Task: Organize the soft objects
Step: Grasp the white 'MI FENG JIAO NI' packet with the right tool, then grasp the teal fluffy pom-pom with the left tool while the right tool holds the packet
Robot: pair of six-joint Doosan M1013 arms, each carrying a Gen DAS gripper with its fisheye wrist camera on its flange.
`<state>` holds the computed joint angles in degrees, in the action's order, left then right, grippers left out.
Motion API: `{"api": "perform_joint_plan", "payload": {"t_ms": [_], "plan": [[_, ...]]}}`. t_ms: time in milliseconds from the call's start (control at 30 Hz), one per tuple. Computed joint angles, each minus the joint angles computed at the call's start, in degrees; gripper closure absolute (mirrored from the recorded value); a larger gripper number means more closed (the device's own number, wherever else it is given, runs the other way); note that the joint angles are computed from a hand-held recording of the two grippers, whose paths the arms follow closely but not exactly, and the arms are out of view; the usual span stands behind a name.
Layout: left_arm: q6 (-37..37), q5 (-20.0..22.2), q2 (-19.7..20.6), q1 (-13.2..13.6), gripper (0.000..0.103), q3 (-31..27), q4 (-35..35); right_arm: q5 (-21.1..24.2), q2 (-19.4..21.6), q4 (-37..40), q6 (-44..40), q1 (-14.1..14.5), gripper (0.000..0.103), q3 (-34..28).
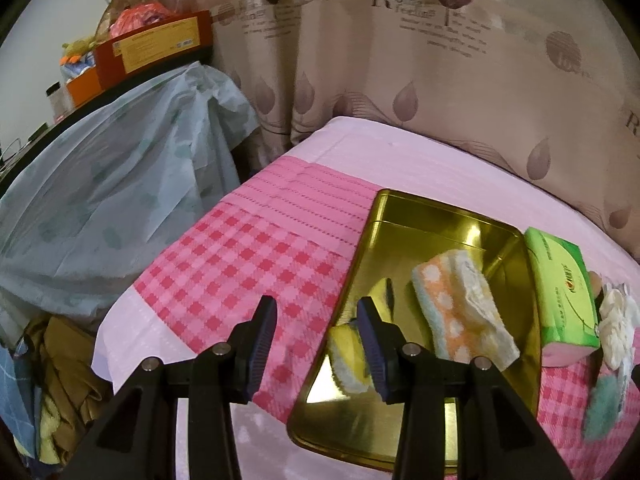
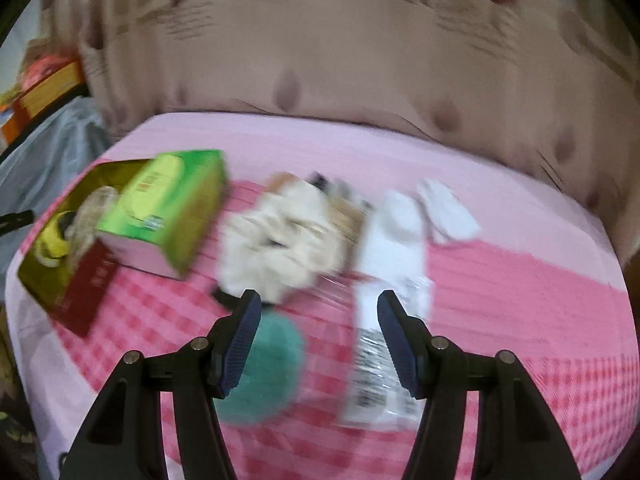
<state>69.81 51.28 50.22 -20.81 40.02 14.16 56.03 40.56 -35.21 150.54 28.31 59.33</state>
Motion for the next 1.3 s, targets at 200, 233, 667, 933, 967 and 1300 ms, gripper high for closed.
{"api": "perform_joint_plan", "payload": {"t_ms": [200,233,667,933,967,1300], "plan": [[4.38,-5.26,-2.0,-0.73,0.057,3.5,-1.13,-0.76,-1.32,1.73,2.59,-0.94,0.045,4.6],[5.54,-6.05,-2.32,-0.89,0.056,4.04,-1.62,-1.05,-1.4,2.1,2.93,-1.08,0.045,5.12],[23.21,-8.25,-5.84,-4.12,0.05,10.09,-12.04,-3.85,-1.69,1.65,4.96,-1.66,0.044,8.17],[35.63,-3.14,-5.09,-7.57,0.049,9.83,-22.9,-4.01,-2.35,-0.72,6.54,-0.89,0.054,9.61],[36.93,-2.53,-5.02,-7.87,0.049,9.8,-23.98,-3.85,-2.44,-0.87,6.53,-0.86,0.055,9.77],[45.52,4.81,-2.94,-10.4,0.046,7.11,-32.07,-2.75,-5.75,-2.34,10.32,-0.11,0.055,15.19]]}}
